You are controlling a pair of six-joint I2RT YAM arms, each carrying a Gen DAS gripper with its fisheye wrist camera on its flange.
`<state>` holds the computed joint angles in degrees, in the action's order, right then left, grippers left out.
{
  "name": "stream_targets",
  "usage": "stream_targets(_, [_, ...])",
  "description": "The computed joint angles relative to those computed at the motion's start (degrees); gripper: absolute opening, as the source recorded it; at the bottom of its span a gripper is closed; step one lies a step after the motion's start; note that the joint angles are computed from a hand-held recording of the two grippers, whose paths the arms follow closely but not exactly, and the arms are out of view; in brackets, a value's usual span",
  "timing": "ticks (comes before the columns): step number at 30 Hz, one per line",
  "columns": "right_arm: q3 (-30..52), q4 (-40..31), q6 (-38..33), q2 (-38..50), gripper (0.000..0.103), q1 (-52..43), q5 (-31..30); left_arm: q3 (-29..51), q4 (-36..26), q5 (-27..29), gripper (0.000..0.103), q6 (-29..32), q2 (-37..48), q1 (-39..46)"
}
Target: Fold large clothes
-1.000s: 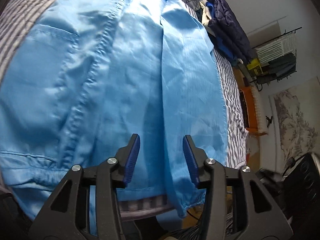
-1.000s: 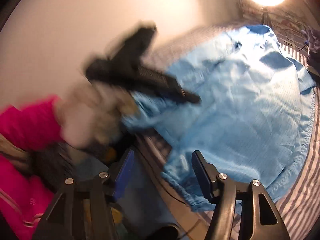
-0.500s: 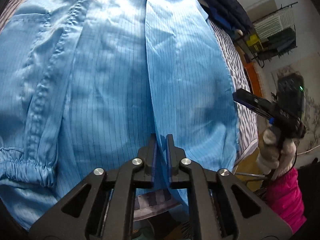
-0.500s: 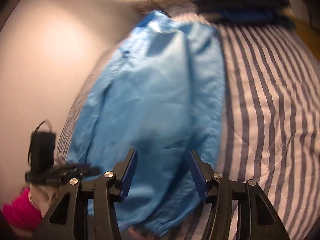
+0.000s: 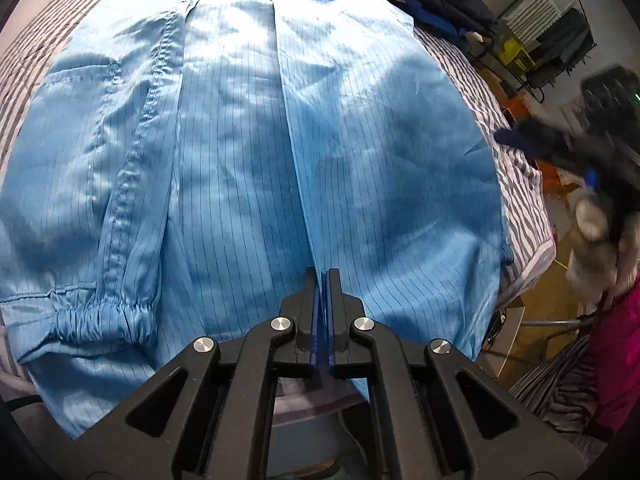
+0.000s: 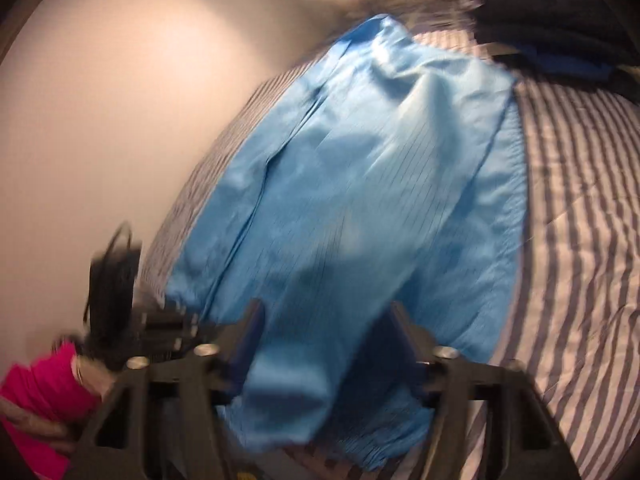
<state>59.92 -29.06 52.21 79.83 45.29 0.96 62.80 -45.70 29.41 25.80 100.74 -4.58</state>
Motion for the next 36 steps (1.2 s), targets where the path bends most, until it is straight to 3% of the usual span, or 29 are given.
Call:
stream_targets(3, [-5.7,3.0,4.3,-3.2,0.061,-6.5,-3.4,-0.4,-0.1,-0.1,0.0,0.3,0.5,-0.1])
stream_targets(7, [-8.7,5.5,6.7,-0.4,0.05,-12.2,-7.8,0.3,-1.2,0.6,0.0,0.9,1.2,-0.5])
stream_targets(11, [-11.5,9.9,8.1,2.1,0.03,-14.2,-12.0,0.2,-0.9,0.2,0.0,0.4,1.0,-1.4])
stream_targets(12, [-11.3,10.8,8.2,3.0,0.027,-13.9,-12.0,0.3,-0.7,0.2,0.0,-0.1,1.3,-1.9])
stream_targets(14, [-10.6,11.4,7.9,4.0,0.006,-13.7,-11.9,0.4,-0.9,0.3,0.0,-0.3,1.1,-2.1])
stream_targets(16, [-8.9,8.6,7.4,3.9,0.0,-12.8,-9.2,0.5,-1.6,1.3,0.0,-1.3,1.0,-2.5])
stream_targets(20, [-9.2,0.7,6.9,-2.8,0.0,-14.5,-4.3,-0.9,-1.9,2.0,0.0,-1.2,-0.5,-3.8])
stream_targets(24, [-15.9,5.5,7.5,-10.5,0.008,-18.9,-8.8,-2.3,-0.9,1.4,0.0,-1.6,-1.6,-4.8])
stream_targets(25, [-16.7,6.7,7.8,-11.2,0.027,-19.4,-9.8,-2.2,-0.8,1.4,0.0,-1.8,-1.6,-5.0])
stream_targets(27, [-17.2,9.4,8.1,-11.1,0.044,-19.9,-11.4,-2.7,-0.3,1.1,0.0,-2.0,-2.0,-5.1])
stream_targets(36, [-12.0,10.5,8.8,2.4,0.04,-17.0,-12.3,-2.3,1.4,0.3,0.0,-3.6,-1.0,-6.8])
